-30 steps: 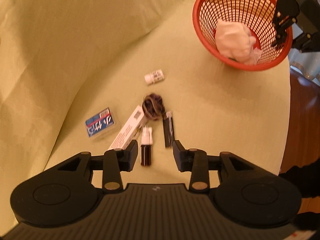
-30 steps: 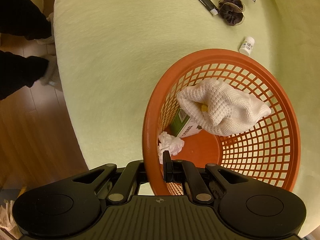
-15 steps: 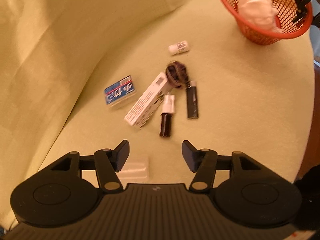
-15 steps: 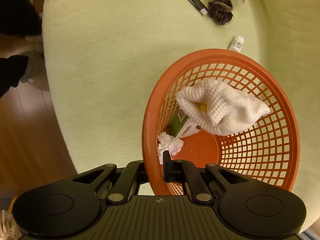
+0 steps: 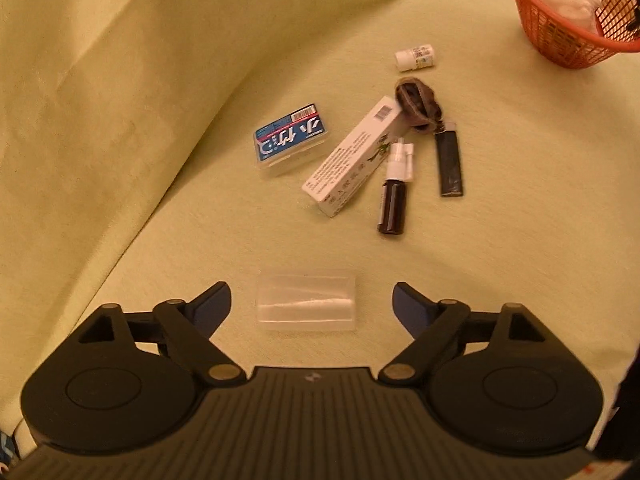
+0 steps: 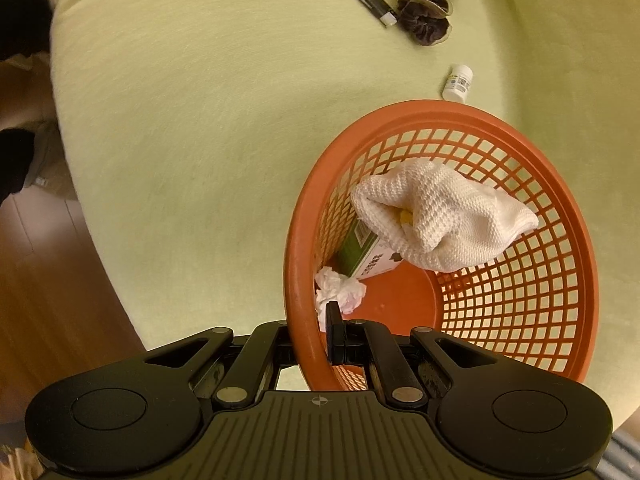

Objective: Organize objects
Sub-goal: 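Move the left gripper down toward the clear plastic case, then close the left gripper on the clear plastic case and lift it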

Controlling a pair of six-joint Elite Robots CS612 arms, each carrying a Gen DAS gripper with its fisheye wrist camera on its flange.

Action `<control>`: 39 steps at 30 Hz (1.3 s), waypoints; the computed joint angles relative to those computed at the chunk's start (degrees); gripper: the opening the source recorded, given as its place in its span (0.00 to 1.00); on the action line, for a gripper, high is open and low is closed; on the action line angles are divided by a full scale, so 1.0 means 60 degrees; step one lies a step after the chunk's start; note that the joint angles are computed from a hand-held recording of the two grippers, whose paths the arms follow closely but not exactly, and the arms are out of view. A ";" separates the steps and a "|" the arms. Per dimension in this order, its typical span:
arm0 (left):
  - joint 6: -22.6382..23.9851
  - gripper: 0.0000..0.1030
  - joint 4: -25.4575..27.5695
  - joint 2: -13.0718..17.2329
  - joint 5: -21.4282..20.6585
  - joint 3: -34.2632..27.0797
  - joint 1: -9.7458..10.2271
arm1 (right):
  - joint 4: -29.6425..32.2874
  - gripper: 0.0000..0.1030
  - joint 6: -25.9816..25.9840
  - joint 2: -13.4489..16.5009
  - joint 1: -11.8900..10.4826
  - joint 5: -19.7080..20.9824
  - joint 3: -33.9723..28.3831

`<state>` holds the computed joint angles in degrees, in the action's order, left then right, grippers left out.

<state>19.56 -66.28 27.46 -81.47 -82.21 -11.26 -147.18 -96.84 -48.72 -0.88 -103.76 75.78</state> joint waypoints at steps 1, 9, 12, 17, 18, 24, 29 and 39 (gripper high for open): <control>0.0104 0.84 -0.0123 0.0055 0.0008 -0.0013 0.0018 | -0.0060 0.01 0.0082 0.0015 0.0022 -0.0075 -0.0001; 0.0321 0.84 -0.0684 0.0532 -0.0167 -0.0196 0.0153 | -0.0736 0.01 0.0179 0.0011 0.0057 -0.0296 0.0243; -0.0016 0.84 -0.0901 0.0648 -0.0199 -0.0257 0.0184 | -0.1060 0.01 0.0292 0.0009 0.0044 -0.0228 0.0371; -0.0211 0.84 -0.1199 0.0817 -0.0246 -0.0391 0.0205 | -0.1433 0.01 0.0415 -0.0024 -0.0010 -0.0033 0.0590; -0.0179 0.84 -0.1260 0.0854 -0.0224 -0.0403 0.0199 | -0.1528 0.01 0.0458 -0.0014 -0.0018 0.0028 0.0615; 0.0200 0.84 -0.1823 0.1137 0.0157 -0.0553 0.0116 | -0.2069 0.01 0.0602 0.0019 -0.0088 0.0345 0.0770; 0.0311 0.84 -0.2091 0.1285 0.0154 -0.0626 0.0144 | -0.2655 0.01 0.0660 -0.0031 -0.0078 0.0243 0.1049; 0.0563 0.83 -0.2393 0.1507 -0.0302 -0.0853 0.0253 | -0.3459 0.01 0.1216 0.0057 0.0061 -0.0433 0.1232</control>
